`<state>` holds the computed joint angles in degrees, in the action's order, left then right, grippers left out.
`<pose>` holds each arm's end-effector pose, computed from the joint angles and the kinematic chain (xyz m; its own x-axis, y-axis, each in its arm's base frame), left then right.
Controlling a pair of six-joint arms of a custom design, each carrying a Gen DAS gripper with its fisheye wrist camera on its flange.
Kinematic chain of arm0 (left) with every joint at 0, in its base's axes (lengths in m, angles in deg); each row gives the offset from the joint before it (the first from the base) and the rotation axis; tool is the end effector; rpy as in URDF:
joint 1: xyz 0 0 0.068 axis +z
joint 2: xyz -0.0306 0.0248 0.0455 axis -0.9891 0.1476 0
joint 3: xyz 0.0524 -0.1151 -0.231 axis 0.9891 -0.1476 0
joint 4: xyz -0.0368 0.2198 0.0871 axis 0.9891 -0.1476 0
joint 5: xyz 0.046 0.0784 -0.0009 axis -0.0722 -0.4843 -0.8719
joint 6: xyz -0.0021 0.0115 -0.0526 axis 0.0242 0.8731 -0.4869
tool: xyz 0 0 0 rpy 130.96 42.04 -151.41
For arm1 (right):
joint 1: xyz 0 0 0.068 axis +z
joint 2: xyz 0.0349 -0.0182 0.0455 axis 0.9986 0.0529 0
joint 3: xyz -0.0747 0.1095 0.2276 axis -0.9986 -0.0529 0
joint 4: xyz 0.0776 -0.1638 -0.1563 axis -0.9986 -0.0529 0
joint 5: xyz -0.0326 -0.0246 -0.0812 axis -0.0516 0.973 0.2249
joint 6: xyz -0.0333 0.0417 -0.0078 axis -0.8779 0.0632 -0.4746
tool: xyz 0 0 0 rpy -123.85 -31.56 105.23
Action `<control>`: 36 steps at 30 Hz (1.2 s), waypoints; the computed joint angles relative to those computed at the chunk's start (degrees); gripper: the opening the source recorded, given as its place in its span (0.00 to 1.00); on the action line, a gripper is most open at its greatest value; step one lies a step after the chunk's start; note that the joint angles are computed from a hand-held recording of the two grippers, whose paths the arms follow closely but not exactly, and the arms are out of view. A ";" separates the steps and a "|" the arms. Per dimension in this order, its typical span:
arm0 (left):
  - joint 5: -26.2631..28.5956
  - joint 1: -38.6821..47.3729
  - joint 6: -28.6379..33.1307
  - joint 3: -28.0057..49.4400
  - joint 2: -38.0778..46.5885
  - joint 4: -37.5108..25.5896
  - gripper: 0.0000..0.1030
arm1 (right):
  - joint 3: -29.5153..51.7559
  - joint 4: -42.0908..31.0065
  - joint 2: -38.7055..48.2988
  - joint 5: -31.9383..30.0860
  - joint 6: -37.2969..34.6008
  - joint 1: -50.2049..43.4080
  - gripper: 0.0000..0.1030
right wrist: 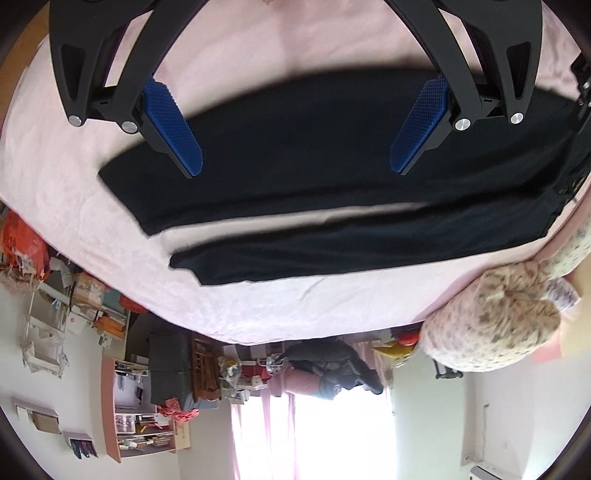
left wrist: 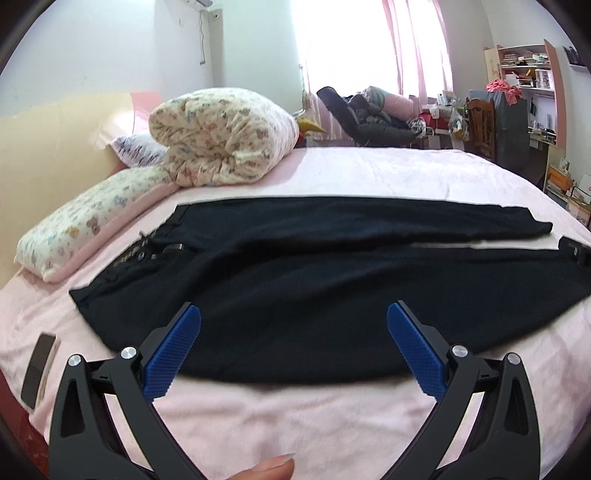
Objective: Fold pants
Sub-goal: 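Move the right tool to the trouser leg cuffs and close on them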
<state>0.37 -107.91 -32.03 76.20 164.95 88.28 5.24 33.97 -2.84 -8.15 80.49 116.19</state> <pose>0.2248 -0.1076 0.0998 -0.4146 0.2937 -0.8613 0.3998 0.9090 0.1176 0.1272 0.0388 0.1205 -0.3598 0.3926 -0.8464 0.6740 0.7367 0.0552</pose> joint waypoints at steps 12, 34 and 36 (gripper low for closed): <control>2.05 0.76 -5.26 11.49 11.60 -1.86 0.98 | 21.03 18.88 21.03 -31.20 -40.02 -48.96 0.99; 19.09 7.93 -4.78 18.62 20.78 -5.30 0.98 | 88.08 -10.21 79.60 -33.01 -10.33 -59.84 0.61; 19.28 8.16 -5.01 19.30 20.94 -6.57 0.98 | 93.10 -14.73 82.78 -29.44 -11.93 -58.52 0.61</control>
